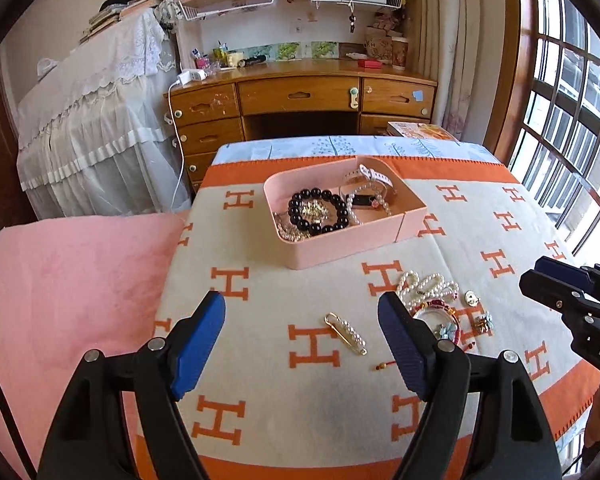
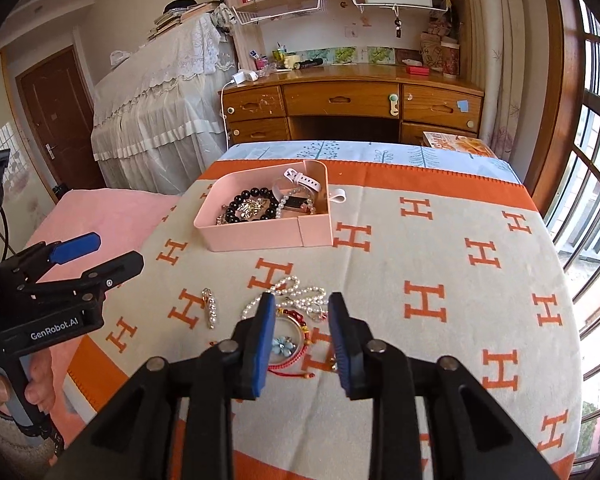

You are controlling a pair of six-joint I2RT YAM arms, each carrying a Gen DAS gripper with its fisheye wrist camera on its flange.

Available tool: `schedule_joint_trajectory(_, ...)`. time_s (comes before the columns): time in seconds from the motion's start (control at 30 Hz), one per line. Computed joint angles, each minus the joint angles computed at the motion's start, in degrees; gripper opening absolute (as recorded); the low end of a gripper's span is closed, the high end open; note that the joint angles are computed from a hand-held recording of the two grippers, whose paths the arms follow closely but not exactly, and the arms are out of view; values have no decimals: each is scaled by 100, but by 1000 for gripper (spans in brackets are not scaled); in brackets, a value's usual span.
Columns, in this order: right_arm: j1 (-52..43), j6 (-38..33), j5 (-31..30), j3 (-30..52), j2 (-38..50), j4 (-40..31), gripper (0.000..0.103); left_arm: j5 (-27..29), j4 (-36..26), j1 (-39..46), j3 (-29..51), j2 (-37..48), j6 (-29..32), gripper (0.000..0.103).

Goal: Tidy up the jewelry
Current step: 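Withdraw both tools from the box toward the remaining jewelry, then grasp the gold pearl safety pin with the left tool while the right tool grasps the blue flower charm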

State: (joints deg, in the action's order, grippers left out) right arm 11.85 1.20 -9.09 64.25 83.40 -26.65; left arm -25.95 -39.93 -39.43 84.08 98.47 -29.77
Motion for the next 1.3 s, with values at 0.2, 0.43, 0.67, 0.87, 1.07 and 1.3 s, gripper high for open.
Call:
schedule_joint_trajectory(0.2, -119, -175, 156, -678, -83, 503, 42, 768, 374, 131, -511, 214, -221, 59)
schedule_joint_trajectory(0.43, -263, -431, 76, -921, 272, 720, 42, 1605, 601, 336, -574, 685, -569, 44)
schedule_joint_trajectory(0.67, -311, -565, -64, -871, 636, 885, 40, 1674, 512, 317, -136, 1088, -648, 44)
schedule_joint_trajectory(0.87, -389, -606, -185, -642, 1032, 708, 19, 1713, 235, 378, 261, 1382, -774, 37)
schedule_joint_trajectory(1.07, -394, -697, -161, -746, 1016, 848, 14, 1570, -70, 366, 738, 1738, -920, 34)
schedule_joint_trajectory(1.3, -651, -779, -627, -753, 1004, 758, 14, 1021, -984, 206, 1875, 2447, -989, 23)
